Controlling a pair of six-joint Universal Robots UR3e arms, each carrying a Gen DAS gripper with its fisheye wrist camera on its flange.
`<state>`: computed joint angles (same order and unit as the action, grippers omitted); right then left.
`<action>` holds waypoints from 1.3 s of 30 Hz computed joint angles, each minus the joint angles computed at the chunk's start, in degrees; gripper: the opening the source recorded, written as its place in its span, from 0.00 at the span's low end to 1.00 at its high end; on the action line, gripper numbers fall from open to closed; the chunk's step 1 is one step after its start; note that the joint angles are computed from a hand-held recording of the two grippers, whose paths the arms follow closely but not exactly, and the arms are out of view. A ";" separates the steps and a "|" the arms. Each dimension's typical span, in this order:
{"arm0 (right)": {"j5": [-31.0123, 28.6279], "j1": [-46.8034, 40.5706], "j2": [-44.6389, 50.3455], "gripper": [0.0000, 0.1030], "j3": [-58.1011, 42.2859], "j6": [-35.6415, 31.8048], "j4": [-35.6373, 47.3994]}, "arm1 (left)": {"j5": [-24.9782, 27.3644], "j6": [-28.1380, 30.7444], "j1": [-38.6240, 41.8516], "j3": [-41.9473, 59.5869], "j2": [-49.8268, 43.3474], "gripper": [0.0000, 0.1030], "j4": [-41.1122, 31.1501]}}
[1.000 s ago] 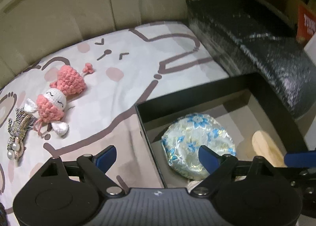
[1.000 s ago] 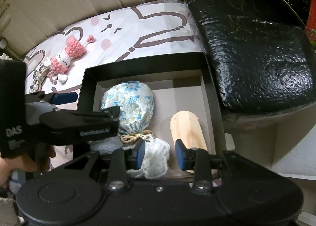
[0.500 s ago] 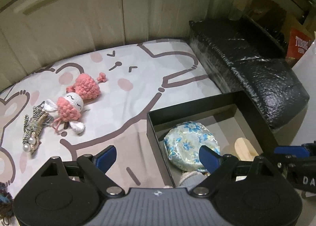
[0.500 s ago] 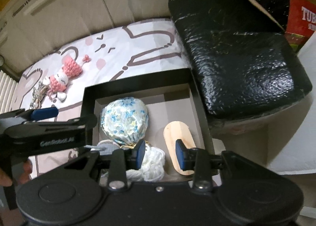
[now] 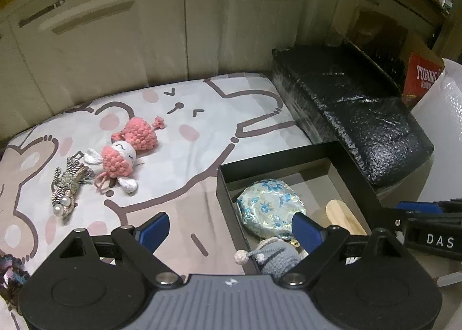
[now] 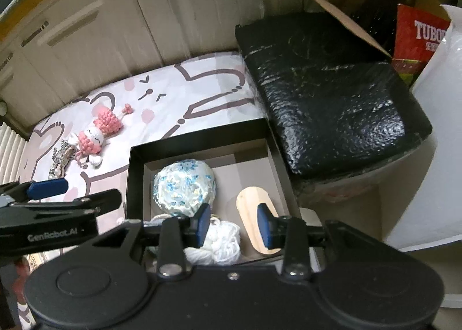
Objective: Organize objects
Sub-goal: 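Withdraw both tools from the box back over the bed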
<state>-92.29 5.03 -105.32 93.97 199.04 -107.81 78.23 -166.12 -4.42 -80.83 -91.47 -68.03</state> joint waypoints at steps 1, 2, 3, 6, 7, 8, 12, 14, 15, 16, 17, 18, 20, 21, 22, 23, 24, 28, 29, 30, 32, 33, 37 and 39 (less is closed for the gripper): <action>-0.67 0.41 -0.21 0.41 0.21 0.33 -0.16 | -0.10 -0.09 0.23 -0.31 0.47 0.94 0.08; -1.32 0.72 -0.55 0.41 0.47 0.59 -0.38 | -0.16 -0.14 0.43 -0.79 1.03 0.95 0.31; -1.71 0.91 -0.96 0.41 0.83 0.76 -0.69 | -0.10 -0.15 0.51 -1.04 1.41 0.95 0.35; -2.02 0.99 -2.45 0.47 2.01 1.10 -1.58 | 0.36 -0.12 0.78 -2.10 2.55 0.98 0.59; -2.46 1.20 -2.72 0.52 2.19 1.31 -1.76 | 0.46 -0.01 0.94 -2.54 3.05 0.99 0.64; -3.12 1.58 -2.71 0.57 2.11 1.62 -1.73 | 0.58 0.03 1.08 -2.85 3.43 0.99 0.70; -4.98 2.49 -3.29 0.65 2.36 2.15 -1.83 | 1.10 0.14 1.67 -4.03 4.73 1.00 1.20; -5.77 3.12 -3.36 0.74 2.52 2.43 -1.93 | 1.26 0.30 2.02 -4.16 5.07 1.00 0.96; -6.23 3.40 -3.37 0.79 2.64 2.34 -2.00 | 1.31 0.40 2.14 -4.24 5.24 1.00 0.83; -6.85 3.87 -3.21 0.82 2.62 2.37 -2.00 | 1.40 0.45 2.21 -4.24 5.32 1.00 0.71; -7.45 4.27 -3.09 0.85 2.63 2.55 -1.97 | 1.48 0.51 2.29 -4.17 5.37 1.00 0.57; -8.18 4.68 -2.81 0.88 2.41 2.98 -1.72 | 1.55 0.61 2.34 -4.18 5.45 1.00 0.45; -9.61 5.35 -2.60 0.96 2.34 3.56 -1.61 | 1.53 0.97 2.51 -4.04 5.57 1.00 -0.08; -10.44 5.63 -2.52 0.96 2.41 4.00 -1.70 | 1.54 1.10 2.61 -4.09 5.66 1.00 -0.14; -10.89 5.69 -2.39 0.98 2.37 4.43 -1.61 | 1.64 1.26 2.72 -4.02 5.67 1.00 -0.26; -10.96 5.52 -2.52 1.00 2.54 4.73 -1.56 | 1.68 1.41 2.86 -4.12 5.75 1.00 -0.23; -10.80 5.23 -2.84 1.00 2.97 4.85 -1.82 | 1.78 1.51 2.99 -4.25 5.82 1.00 -0.18; -11.86 5.35 -3.37 1.00 4.60 6.29 -3.61 | 2.05 2.17 3.44 -4.50 6.02 1.00 -0.65; -12.27 5.64 -3.36 1.00 5.05 6.70 -4.36 | 2.10 2.39 3.67 -4.59 6.09 1.00 -0.74; -12.46 5.85 -3.21 1.00 5.25 6.98 -4.81 | 2.08 2.68 3.99 -4.70 6.17 1.00 -0.85; -12.88 6.37 -2.67 1.00 5.18 7.45 -5.11 | 1.94 3.17 4.79 -4.89 6.45 1.00 -1.13; -13.17 6.72 -2.23 1.00 4.96 7.64 -5.11 | 1.82 3.36 5.21 -4.94 6.52 1.00 -1.26; -13.43 8.01 -0.24 1.00 3.69 8.26 -5.18 | 1.37 4.55 7.26 -5.80 7.09 1.00 -1.21; -13.70 9.05 1.06 1.00 2.77 8.86 -5.51 | 0.94 5.93 8.50 -6.82 7.65 1.00 -0.38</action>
